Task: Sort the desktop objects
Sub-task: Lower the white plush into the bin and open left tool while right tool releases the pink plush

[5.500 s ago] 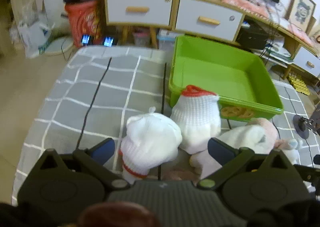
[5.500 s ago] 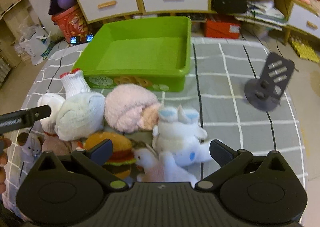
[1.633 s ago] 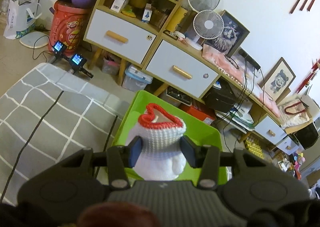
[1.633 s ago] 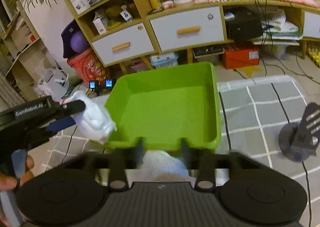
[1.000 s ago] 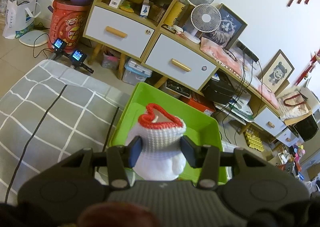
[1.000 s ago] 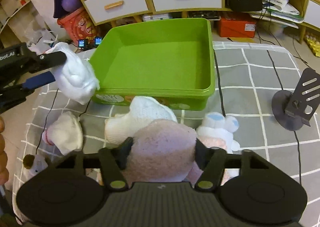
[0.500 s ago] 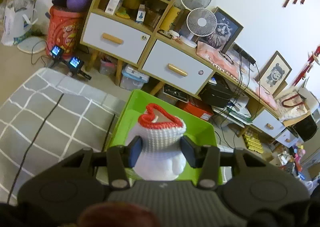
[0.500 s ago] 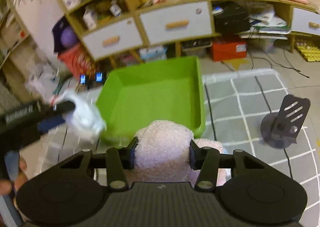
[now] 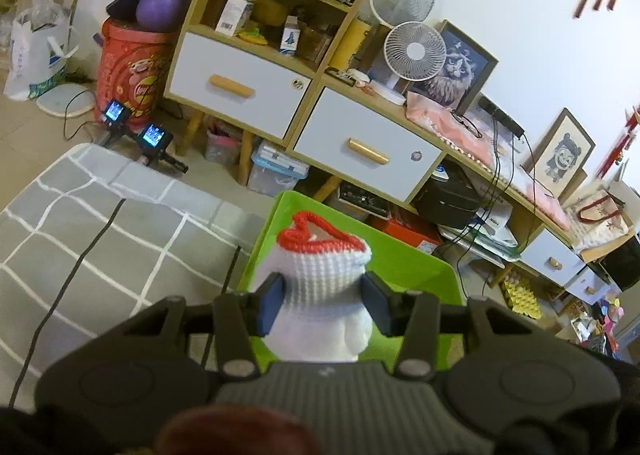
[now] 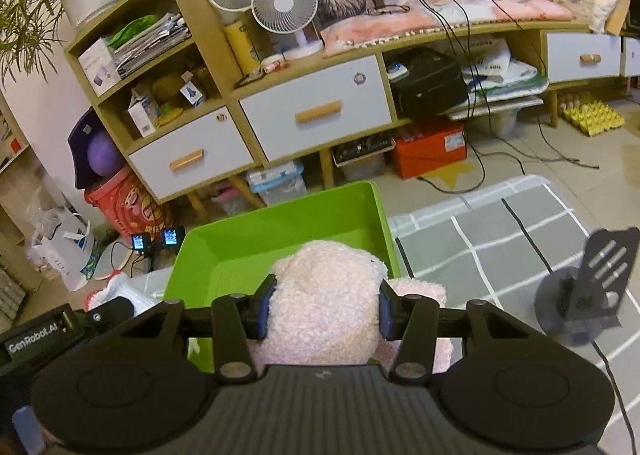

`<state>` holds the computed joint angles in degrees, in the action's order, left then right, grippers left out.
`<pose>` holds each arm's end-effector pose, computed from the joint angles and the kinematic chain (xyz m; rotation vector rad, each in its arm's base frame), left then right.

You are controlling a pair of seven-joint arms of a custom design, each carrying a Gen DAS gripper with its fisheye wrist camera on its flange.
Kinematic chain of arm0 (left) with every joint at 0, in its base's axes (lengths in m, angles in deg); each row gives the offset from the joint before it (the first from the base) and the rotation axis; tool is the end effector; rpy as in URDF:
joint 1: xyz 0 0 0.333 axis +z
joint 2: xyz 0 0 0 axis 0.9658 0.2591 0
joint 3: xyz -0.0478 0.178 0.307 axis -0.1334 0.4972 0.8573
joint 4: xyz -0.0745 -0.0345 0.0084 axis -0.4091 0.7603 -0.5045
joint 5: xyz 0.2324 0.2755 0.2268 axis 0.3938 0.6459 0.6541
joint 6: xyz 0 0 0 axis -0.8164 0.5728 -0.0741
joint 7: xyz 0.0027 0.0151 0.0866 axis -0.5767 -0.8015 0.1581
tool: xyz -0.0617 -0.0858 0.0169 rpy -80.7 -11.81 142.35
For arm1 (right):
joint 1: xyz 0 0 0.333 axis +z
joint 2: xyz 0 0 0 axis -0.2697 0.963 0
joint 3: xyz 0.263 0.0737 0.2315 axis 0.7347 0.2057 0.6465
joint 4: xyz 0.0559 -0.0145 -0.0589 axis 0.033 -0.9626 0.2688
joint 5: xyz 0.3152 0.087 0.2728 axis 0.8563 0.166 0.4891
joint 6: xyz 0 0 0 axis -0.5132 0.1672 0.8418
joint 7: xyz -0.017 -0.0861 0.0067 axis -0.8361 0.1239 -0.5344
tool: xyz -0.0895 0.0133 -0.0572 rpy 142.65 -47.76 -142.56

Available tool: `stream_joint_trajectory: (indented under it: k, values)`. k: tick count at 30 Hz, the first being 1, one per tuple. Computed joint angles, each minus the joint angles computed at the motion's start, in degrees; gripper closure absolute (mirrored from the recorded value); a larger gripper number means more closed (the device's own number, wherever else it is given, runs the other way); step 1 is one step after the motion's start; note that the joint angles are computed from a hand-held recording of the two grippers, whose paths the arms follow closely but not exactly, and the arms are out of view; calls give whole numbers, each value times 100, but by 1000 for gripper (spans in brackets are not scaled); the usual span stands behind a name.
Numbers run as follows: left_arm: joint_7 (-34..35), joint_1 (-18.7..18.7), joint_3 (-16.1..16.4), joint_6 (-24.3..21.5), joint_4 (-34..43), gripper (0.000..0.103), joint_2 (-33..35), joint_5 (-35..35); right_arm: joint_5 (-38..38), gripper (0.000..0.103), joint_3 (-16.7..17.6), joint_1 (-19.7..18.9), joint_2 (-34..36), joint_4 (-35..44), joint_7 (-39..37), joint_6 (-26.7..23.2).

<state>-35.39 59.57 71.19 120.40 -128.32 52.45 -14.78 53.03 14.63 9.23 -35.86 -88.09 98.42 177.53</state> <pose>0.6930 -0.3010 0.5369 -1.9645 1.6067 -1.2577 0.6666 0.2644 0.5533 -1.3760 1.8621 -0.5974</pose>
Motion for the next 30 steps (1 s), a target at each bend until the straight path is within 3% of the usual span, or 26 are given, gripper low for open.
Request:
stream_joint_trajectory:
  k: [9, 11, 17, 24, 27, 30]
  values:
    - [41, -153, 158, 157, 135, 59, 222, 248, -290, 53, -137, 217, 426, 325, -179, -150]
    - [261, -10, -46, -2, 172, 66, 259, 109, -187, 52, -135, 208, 466, 297, -238, -119]
    - [550, 240, -367, -228, 131, 67, 352, -478, -253, 48, -259, 302, 422, 188, -226, -5]
    - [644, 185, -299, -269, 88, 67, 301, -593, -322, 46, -273, 318, 387, 176, -112, -40]
    - [678, 187, -304, -291, 78, 66, 282, -623, -350, 42, -252, 314, 381, 208, -123, -91]
    - [746, 190, -320, -358, 82, 65, 260, -631, -281, 30, -191, 265, 347, 192, -191, -101]
